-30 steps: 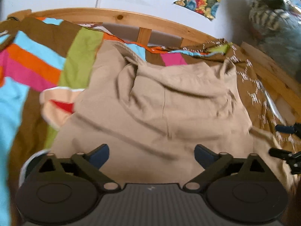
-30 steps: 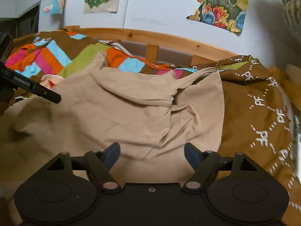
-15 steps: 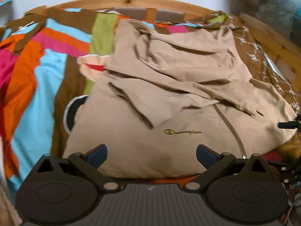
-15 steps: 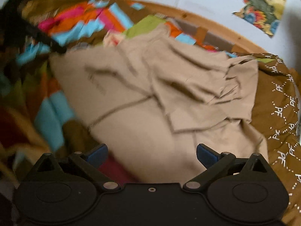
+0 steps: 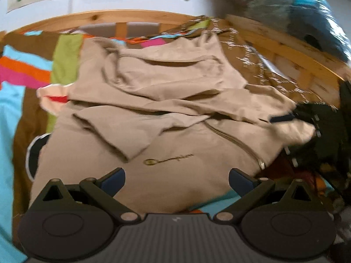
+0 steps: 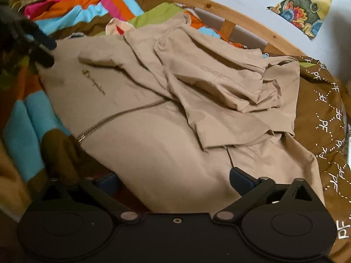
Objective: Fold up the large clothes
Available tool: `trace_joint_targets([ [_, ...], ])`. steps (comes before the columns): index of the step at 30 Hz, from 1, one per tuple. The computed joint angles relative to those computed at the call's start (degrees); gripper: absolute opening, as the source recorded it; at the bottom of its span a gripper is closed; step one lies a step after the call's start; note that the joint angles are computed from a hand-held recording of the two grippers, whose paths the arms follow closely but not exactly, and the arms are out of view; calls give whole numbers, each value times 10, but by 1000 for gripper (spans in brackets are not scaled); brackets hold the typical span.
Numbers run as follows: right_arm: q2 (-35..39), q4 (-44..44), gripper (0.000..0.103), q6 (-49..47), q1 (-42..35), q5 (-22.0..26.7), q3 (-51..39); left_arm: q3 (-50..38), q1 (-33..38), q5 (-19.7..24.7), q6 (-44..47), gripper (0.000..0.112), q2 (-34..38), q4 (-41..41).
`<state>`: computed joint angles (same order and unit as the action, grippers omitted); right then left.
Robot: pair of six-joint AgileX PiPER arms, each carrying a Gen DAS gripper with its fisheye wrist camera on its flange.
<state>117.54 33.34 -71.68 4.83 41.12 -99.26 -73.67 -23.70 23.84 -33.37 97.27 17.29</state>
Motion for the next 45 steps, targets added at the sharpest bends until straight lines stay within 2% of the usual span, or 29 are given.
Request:
trace_joint_targets([
  [3, 13, 41, 69, -21, -7, 29, -33, 6, -5, -11, 43, 102, 1, -15],
  [4, 15, 61, 65, -31, -9, 33, -40, 5, -8, -9, 44, 102, 3, -8],
  [6, 23, 90, 49, -27, -12, 51, -70, -1, -15, 4, 36, 102, 9, 21],
  [8, 40, 102, 40, -6, -12, 70, -116, -14, -29, 35, -16, 102, 22, 91],
  [10, 70, 81, 37, 51, -7, 103, -188, -30, -40, 76, -58, 98, 37, 150],
  [12, 101, 69, 37, 105, -5, 136, -257, -44, -46, 110, -76, 93, 48, 177],
  [15, 142, 56, 37, 162, -4, 174, -345, -40, -30, 102, -38, 93, 42, 144],
  [18, 158, 50, 37, 186, -4, 192, -380, -41, -22, 101, -25, 93, 39, 125],
  [21, 143, 49, 38, 164, -5, 189, -351, -41, -15, 99, -37, 93, 36, 122],
  [23, 135, 42, 41, 144, -8, 206, -334, -40, -5, 90, -31, 93, 33, 103],
  [28, 91, 31, 63, 46, -19, 234, -239, -39, 10, 77, -13, 93, 29, 59],
  [31, 48, 8, 70, -49, -9, 196, -146, -40, 9, 77, -1, 93, 30, 50],
  [33, 22, -25, 70, -88, 9, 130, -79, -38, 7, 71, 12, 93, 29, 39],
  [34, 9, -25, 70, -110, 15, 86, -43, -35, 6, 66, 20, 93, 27, 32],
  [35, 3, -9, 69, -128, 16, 62, -22, -33, 6, 60, 31, 93, 26, 22],
  [37, -7, 11, 62, -145, 20, 26, 1, -28, 4, 50, 53, 94, 23, 3],
  [39, -7, 43, 33, -175, 15, 23, 2, -20, 3, 36, 71, 95, 19, -11],
  [41, -5, 64, 18, -170, 13, 32, -14, -14, 0, 24, 79, 96, 15, -12],
  [45, 37, 70, 14, -60, 12, 93, -133, -18, -21, 42, 20, 96, 21, 70],
])
